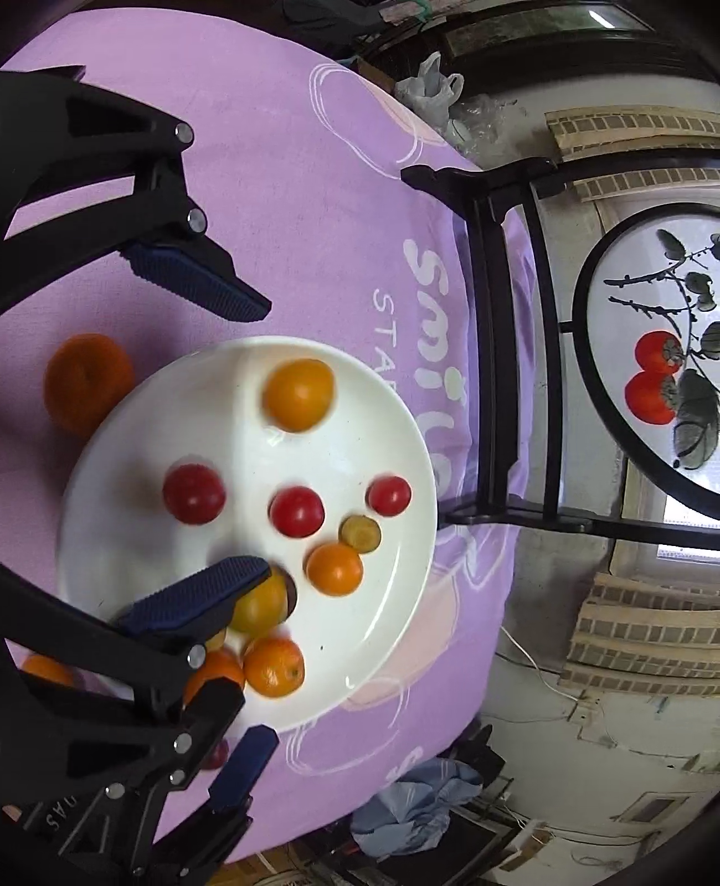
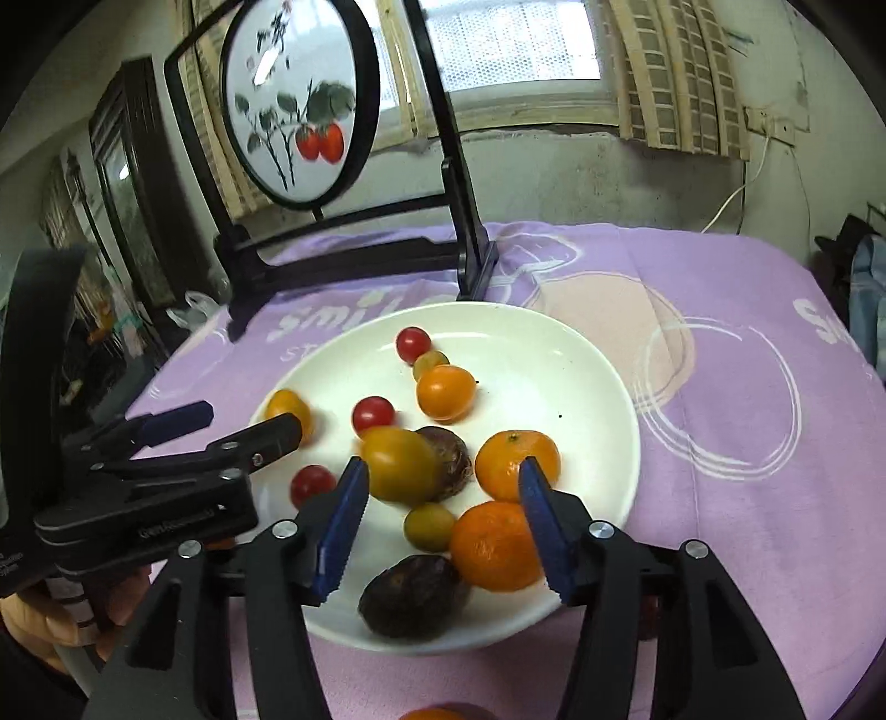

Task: Organize fruits
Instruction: 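Carry both yellow plums to the plate and release them, then grasp a mandarin with the right gripper while the left gripper grasps another mandarin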

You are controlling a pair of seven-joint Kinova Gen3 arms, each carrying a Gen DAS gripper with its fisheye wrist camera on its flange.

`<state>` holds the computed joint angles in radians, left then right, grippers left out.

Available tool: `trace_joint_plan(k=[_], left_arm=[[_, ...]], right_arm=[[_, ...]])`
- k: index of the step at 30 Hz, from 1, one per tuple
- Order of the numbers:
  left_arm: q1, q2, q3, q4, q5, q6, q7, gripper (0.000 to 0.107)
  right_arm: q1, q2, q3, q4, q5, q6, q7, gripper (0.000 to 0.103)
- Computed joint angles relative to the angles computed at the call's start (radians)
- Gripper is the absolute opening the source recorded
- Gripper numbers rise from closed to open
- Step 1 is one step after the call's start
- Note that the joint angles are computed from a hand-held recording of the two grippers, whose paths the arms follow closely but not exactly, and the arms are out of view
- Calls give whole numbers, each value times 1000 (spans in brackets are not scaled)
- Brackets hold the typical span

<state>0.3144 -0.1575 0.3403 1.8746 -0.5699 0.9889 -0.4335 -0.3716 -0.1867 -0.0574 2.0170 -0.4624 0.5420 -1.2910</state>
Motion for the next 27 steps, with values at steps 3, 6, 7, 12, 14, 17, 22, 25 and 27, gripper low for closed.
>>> trace_joint_plan(k=[3, 6, 7, 12, 14, 17, 22, 25, 27], left_arm=[[9, -26, 39, 1, -20, 41, 49, 87], [21, -70, 60, 11, 11, 57, 67, 91], [18, -79, 74, 12, 19, 71, 77, 92], [21, -141, 151, 36, 79, 133, 129, 93], [16, -165, 194, 53, 90, 157, 145, 96], [-5, -196, 270, 87, 97, 189, 192, 97], [-18, -204, 304, 137, 139, 182, 207, 97], [-14, -226, 277, 173, 158, 142, 183, 97], [-13, -250, 251, 199, 173, 103, 153, 97]], right_arm=[[30, -49, -34, 24, 35, 11, -17, 58], [25, -101, -49, 41, 111, 24, -77, 65], [21, -115, -46, 44, 124, 33, -82, 65], [10, -203, -29, 76, 172, 109, -96, 65], [11, -227, -28, 95, 183, 132, -104, 65], [15, -254, -39, 128, 202, 149, -118, 65], [24, -252, -78, 158, 230, 166, -158, 65], [27, -246, -122, 166, 261, 158, -192, 65], [23, -227, -152, 164, 285, 157, -213, 65]])
